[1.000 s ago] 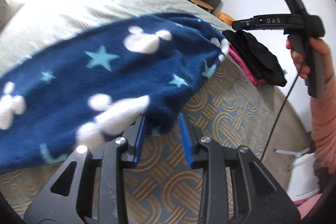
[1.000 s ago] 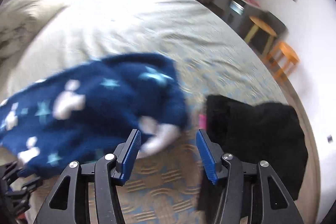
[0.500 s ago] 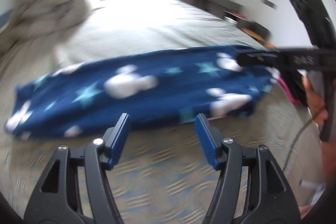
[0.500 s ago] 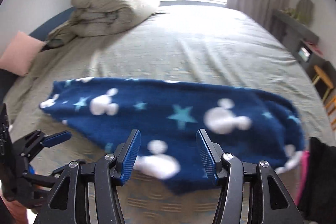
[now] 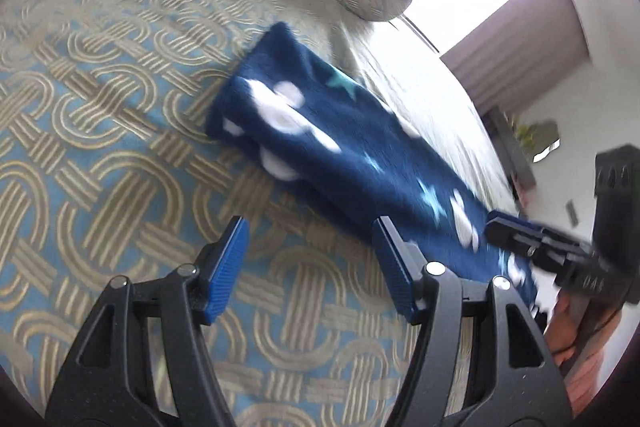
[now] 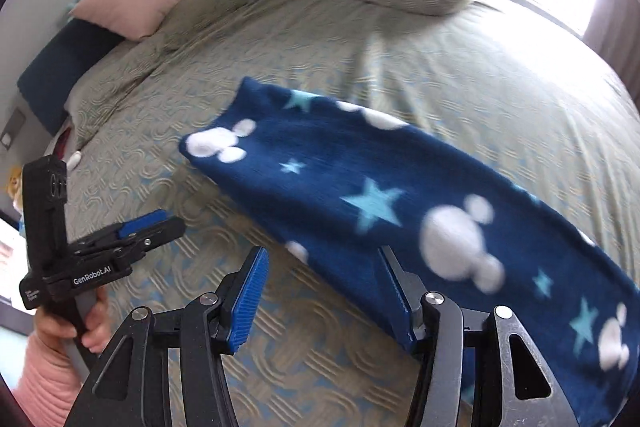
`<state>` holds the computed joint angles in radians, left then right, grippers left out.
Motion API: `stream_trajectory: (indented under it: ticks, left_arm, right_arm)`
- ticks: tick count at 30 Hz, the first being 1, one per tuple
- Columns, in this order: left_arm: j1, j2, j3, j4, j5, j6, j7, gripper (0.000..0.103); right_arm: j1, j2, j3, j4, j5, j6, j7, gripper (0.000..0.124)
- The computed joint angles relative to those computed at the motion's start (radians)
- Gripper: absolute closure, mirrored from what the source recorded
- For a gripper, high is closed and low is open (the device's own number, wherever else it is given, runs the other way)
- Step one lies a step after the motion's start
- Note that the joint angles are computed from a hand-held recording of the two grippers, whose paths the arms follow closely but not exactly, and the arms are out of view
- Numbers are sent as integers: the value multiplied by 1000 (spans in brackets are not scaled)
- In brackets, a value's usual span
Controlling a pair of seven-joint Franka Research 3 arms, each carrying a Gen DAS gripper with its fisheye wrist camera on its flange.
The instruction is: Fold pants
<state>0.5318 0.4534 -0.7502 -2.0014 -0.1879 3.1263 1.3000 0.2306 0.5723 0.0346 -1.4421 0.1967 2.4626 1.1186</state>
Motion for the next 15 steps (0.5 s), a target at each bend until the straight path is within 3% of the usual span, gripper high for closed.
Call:
stream_trajectory:
  ticks: [4,7,11,15]
  left_arm:
    - [-107,66,124,115,22,-56,-38,37]
    - [-159,128,170,207,10,-90,-47,37]
    - [-141,170,141,242,-18,-49,-26,37]
    - [-140,203,138,296,-18,-79,-29,37]
  right_arm:
    - [43,118,-14,169,-30,-81,85,68]
    - [41,156,-7,225,-24,-127,115,68]
    - [48,173,-23,239,-52,-135,137,68]
    - [45,194,-34,260,-72,-145,156,68]
